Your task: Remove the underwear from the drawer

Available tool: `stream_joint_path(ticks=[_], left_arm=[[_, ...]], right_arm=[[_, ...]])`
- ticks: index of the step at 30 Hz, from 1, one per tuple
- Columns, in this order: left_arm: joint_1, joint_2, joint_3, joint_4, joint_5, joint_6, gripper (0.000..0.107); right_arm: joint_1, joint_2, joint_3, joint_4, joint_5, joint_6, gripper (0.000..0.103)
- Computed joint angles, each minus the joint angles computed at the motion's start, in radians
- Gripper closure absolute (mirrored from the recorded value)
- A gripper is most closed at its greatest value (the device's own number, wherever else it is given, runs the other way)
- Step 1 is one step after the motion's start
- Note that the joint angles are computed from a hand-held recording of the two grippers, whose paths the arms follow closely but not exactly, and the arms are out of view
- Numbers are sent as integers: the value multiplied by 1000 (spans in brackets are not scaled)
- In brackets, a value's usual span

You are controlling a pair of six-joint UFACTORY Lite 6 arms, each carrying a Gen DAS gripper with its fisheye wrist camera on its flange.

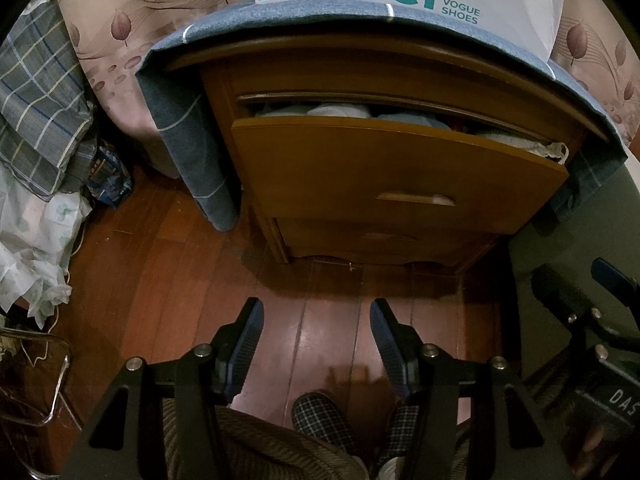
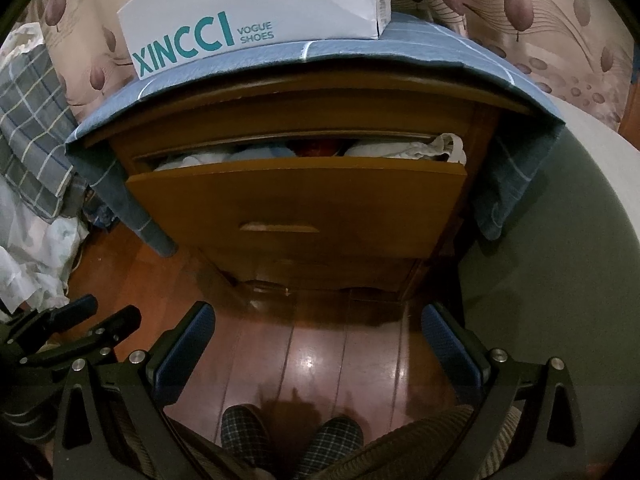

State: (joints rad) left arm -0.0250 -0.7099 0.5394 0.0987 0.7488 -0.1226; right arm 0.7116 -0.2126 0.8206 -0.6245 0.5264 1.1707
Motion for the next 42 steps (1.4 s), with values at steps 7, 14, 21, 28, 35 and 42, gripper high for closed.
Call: stream_joint_path(ticks=[7, 14, 21, 28, 35, 42], left_arm=[[107, 15, 29, -157, 12, 162, 50], [405, 224, 171, -608, 52, 496, 50], [443, 492, 284, -938, 43, 563, 50], [378, 650, 303, -1226, -59, 636, 47], [358, 744, 328, -1367, -104, 717, 43], [396, 822, 308, -1538, -51, 819, 27]], right_arm=[[-34, -69, -4, 0, 12, -7, 1], [-196, -108, 22, 139, -15, -255, 1], [-429, -87, -26, 706, -103, -782, 1], [-499, -91, -58, 946, -104, -1025, 1], [-520, -98, -75, 1043, -104, -1135, 1], [-581, -113, -93, 1186, -80, -1275, 1]])
